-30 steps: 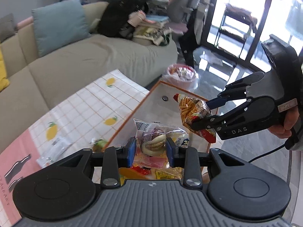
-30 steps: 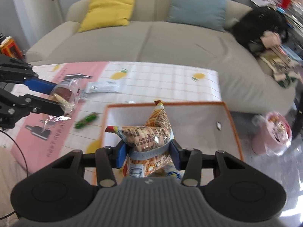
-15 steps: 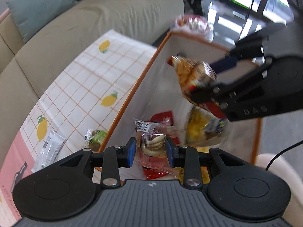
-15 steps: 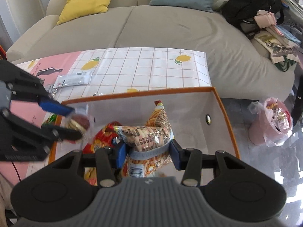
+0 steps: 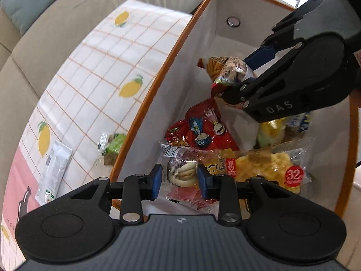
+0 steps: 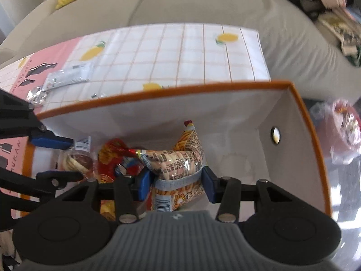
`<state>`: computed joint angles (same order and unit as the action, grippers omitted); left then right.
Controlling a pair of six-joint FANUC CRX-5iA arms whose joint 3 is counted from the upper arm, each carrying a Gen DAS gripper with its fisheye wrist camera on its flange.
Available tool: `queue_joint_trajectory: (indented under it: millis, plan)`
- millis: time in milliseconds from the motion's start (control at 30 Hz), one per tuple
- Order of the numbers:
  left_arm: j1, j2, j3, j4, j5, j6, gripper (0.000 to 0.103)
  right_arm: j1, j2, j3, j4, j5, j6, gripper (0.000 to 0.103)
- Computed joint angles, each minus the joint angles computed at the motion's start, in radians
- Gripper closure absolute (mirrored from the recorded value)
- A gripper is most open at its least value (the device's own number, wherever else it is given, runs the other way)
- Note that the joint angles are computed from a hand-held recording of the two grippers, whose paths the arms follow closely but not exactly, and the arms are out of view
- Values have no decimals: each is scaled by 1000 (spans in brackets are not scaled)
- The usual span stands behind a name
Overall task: Organize snacks
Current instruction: 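Open both tools to drop the snacks into the box, then move both tools back to the table toward the remaining snacks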
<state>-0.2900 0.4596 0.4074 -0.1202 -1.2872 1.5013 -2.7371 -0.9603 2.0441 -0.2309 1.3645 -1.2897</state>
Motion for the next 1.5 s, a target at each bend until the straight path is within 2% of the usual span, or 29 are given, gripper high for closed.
queue_joint_trajectory:
  millis: [133,200,333,467,600,667,700,967,1267,1500]
  plan:
    - [1,22,25,-5,-32,16,66,6,-55,-92,22,71,-33,57]
    - [-3,25,31,-11,-37,13,66,11,-58,-97,29,72,-22,56]
    - [-28,51,76,-56,-87,18,64,19,-85,-154,43,111,-28,50]
    - [-44,64,94,-81,-97,15,63,18,-131,-251,51,181,-75,48]
    - [-41,42,66,-74,-78,15,54,13,-115,-230,46,176,-96,41]
    - [-43,25,47,-79,-62,20,43,12,-111,-231,45,180,-111,36]
    - [-43,11,33,-82,-51,20,40,11,-106,-225,43,177,-121,32]
    - [-20,-127,-88,-37,48,55,33,2,59,37,3,24,-156,31]
    - [-9,-302,-201,-32,131,140,32,5,301,385,-69,-230,-177,28]
    - [34,-441,-308,-8,202,191,32,24,395,510,-160,-310,-174,28]
